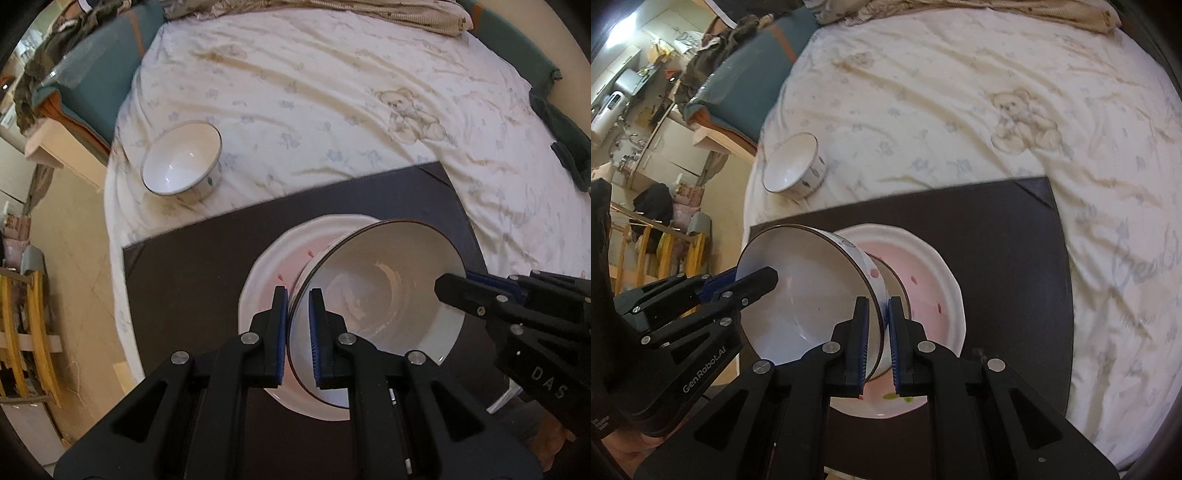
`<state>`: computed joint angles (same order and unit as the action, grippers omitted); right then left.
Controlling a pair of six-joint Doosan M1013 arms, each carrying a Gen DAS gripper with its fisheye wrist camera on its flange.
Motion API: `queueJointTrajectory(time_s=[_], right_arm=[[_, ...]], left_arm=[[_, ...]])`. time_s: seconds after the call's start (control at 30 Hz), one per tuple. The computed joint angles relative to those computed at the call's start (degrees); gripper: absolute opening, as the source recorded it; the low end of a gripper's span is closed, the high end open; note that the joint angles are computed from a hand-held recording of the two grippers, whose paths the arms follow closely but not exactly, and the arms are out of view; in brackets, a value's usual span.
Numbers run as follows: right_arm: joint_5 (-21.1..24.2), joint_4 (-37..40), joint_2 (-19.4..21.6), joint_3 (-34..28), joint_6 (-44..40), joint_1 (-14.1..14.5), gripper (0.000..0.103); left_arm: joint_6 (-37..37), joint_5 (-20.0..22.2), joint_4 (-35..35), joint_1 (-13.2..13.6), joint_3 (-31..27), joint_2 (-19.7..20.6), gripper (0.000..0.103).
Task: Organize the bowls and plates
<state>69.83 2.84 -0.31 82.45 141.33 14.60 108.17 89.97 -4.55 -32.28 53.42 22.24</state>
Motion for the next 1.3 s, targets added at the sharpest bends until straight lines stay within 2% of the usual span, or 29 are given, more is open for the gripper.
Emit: queueJointTrajectory(time_s=[0.1, 0.2, 0.47, 0.73, 0.93, 1.13, 1.3], right_arm=[[0.55, -0.26, -0.09, 0.37, 0.47, 0.11, 0.012], [0.4, 0.47, -0.38, 0.86, 0.39, -0.22, 0.011], [0.74, 1.52, -0.36, 1.82, -0.26, -0.7, 0.011], [-1.0, 3.2, -0.55, 2.91, 1.69, -1.5, 0.011], [-2.64, 3.16, -1.11, 3.1, 2.44, -1.7, 0.012], [-3.62, -0.03, -1.52, 2.78, 3.48, -1.38, 0.012], [-3.55, 0.84, -0.91, 2.73, 1.96, -1.67, 0.012]], left_arm=[[0.41, 0.28, 0.11, -0.17, 0.91, -0.13, 0.008], [1.6, -1.4, 1.64, -0.74, 2.58, -0.96, 0.008], [1.28, -2.53, -0.1, -0.31, 3.23, -1.02, 0.008], [1.74, -6.6, -5.94, 1.65, 4.27, -2.08, 0.009], [-1.29, -5.6, -9.24, 3.08, 2.44, -1.19, 0.009], [-1.81, -5.2, -9.62, 3.13, 2.26, -0.75, 0.009], [-2.05, -4.47, -9.62, 2.85, 1.93, -0.23, 0.009]])
